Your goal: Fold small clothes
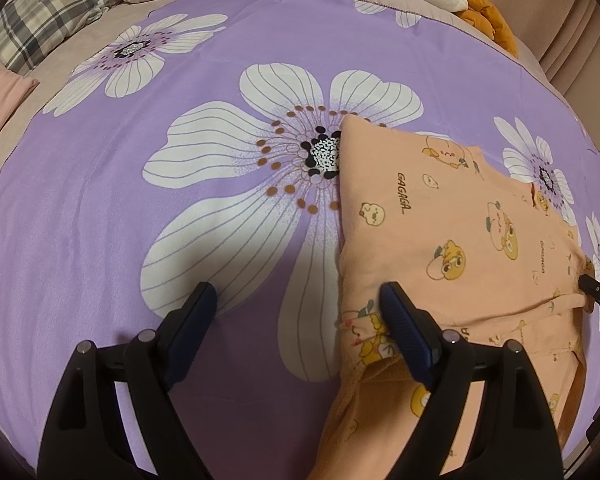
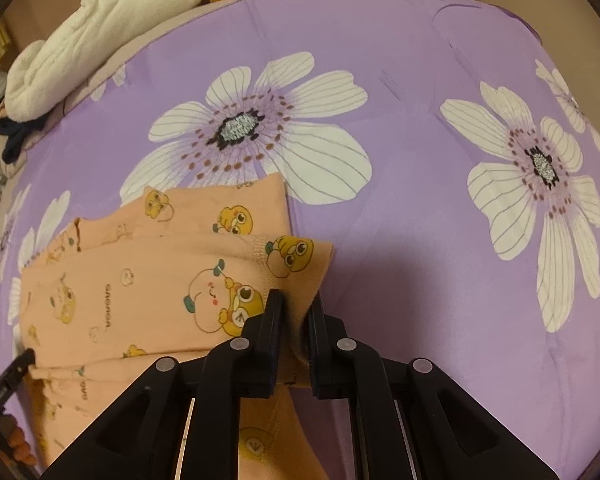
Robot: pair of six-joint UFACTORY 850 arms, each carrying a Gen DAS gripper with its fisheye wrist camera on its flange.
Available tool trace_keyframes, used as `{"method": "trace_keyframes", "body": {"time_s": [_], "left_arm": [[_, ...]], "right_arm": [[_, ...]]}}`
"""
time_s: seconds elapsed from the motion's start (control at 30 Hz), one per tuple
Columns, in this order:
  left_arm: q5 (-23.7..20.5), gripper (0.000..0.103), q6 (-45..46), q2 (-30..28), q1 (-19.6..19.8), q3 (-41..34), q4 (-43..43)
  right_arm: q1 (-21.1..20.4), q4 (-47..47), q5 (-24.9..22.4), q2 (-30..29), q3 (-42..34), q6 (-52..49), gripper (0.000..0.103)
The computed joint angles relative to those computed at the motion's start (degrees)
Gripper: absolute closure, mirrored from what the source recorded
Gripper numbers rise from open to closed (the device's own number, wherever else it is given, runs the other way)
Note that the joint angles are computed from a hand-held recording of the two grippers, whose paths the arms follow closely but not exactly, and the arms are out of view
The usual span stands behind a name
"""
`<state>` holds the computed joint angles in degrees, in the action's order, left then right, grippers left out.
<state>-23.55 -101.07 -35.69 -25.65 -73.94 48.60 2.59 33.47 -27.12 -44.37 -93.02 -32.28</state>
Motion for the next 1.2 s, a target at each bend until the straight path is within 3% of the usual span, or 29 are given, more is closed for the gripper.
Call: {"method": "trace_keyframes", "body": {"time_s": [0.07,0.13,0.17,0.2,0.33,0.43,0.63,0.73,0.83,0.93,1.1,1.2], "left_arm": [[1.4,0.020,-0.5,1.6,-0.1,1.4,-0.4],[3.1,0.019,-3.7,3.7,-0.6,3.4,2.3],[3.8,0.019,-6.0,5.1,-1.0,4.6,4.9],[3.8,0.018,-8.5,6.4,-1.7,5.7,7.8],[2.3,0.010,-19.9,11.9,-4.8,10.4,20.1],[1.6,0.006,-25.8,15.8,-7.5,14.4,26.6],[4.3,0.005,-35.8,18.9,-11.0,20.1,32.6],[4.1,0.006,-40.1,18.5,-12.9,21.7,35.7],[7.6,0.007,-47.7,17.8,-13.2,23.0,41.3],[10.4,0.012,-54.6,16.9,-13.3,23.4,45.8],[9.5,0.018,-44.5,15.0,-14.7,22.1,35.2],[10.7,0.021,-47.8,14.9,-14.8,22.2,38.5]], "right_arm": [[-0.4,0.7,0.5,1.4,1.3,-1.1,0.092],[-0.8,2.9,2.1,3.4,3.5,-4.2,0.074],[-1.1,6.2,3.5,5.1,5.4,-7.9,0.056],[-1.5,10.0,4.5,6.7,7.1,-12.1,0.047],[-3.4,24.0,5.2,12.7,13.4,-28.0,0.043],[-5.1,34.4,3.8,16.9,18.4,-40.6,0.029],[-6.8,42.0,2.9,22.0,26.5,-52.8,0.028],[-7.3,41.9,2.2,22.9,29.9,-53.9,0.028],[-6.7,41.2,4.9,23.6,33.6,-54.5,0.028],[-6.7,37.6,4.7,23.3,35.7,-51.5,0.028],[-8.3,33.7,3.0,22.9,38.0,-46.2,0.028],[-9.4,32.3,2.5,23.3,39.3,-44.5,0.032]]}}
